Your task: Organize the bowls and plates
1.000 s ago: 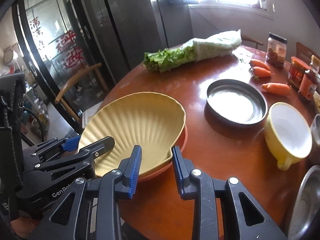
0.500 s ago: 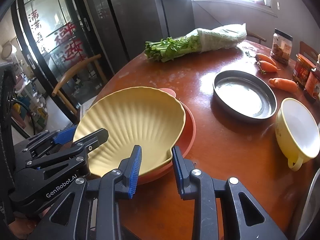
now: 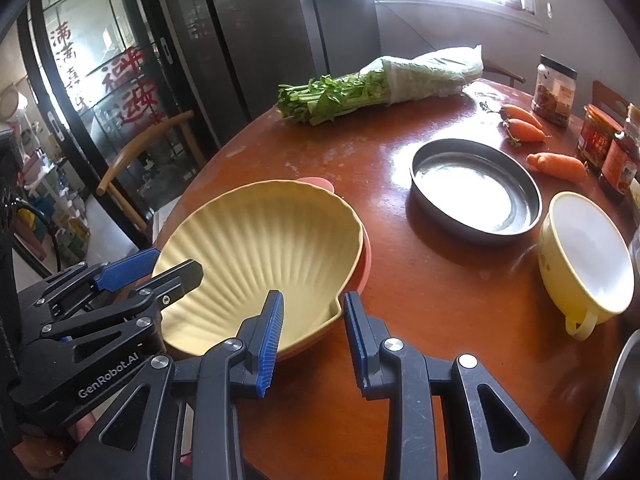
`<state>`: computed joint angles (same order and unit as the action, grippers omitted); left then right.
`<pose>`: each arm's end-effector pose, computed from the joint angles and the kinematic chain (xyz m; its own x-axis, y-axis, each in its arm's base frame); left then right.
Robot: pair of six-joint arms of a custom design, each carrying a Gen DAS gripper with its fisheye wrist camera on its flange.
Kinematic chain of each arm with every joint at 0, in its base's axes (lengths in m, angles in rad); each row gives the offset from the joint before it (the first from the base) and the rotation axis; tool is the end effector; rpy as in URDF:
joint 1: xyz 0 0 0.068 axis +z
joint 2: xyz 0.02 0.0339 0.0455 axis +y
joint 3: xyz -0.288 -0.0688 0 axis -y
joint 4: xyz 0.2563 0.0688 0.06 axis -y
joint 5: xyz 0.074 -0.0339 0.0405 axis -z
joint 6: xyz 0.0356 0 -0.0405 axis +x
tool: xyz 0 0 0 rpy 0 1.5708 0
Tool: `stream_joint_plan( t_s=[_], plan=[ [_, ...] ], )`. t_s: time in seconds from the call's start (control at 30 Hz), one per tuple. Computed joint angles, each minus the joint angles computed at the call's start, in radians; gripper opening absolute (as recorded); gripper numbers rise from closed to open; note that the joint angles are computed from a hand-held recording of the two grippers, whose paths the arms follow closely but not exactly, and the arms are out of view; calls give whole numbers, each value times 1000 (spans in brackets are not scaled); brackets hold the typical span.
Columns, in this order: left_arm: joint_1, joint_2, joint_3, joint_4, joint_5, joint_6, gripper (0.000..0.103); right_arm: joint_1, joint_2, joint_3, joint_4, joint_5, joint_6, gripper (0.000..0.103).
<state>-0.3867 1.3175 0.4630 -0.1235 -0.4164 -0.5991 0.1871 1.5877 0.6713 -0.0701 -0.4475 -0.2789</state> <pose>0.2100 -0.0700 0.1500 -0.7108 -0.2674 -0.6505 -0.3211 0.9463 -0.0380 0.2791 0.0685 0.1461 -0.6771 -0.3808 -0.6297 -0.6123 0.7662 0.1951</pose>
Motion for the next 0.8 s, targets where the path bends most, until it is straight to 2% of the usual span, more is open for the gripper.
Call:
stream_joint_plan(
  t_s=[0.23,0.47,0.7,0.8],
  plan=[
    [-16,-53,9,-63,-30,-20,48,-34,-18,2,-23,-27,-14,32],
    [-55,-50,84,-123,-56,-29,49,-116,-74,44,-120,-78,-78,32],
    [-111,11,223,-178,-67,-19,49,-235,-122,167,-271,-135,-198,32],
    [-127,59,307,-198,-56,-2,49,-300,-56,306,-425,-189,-275,36]
  ],
)
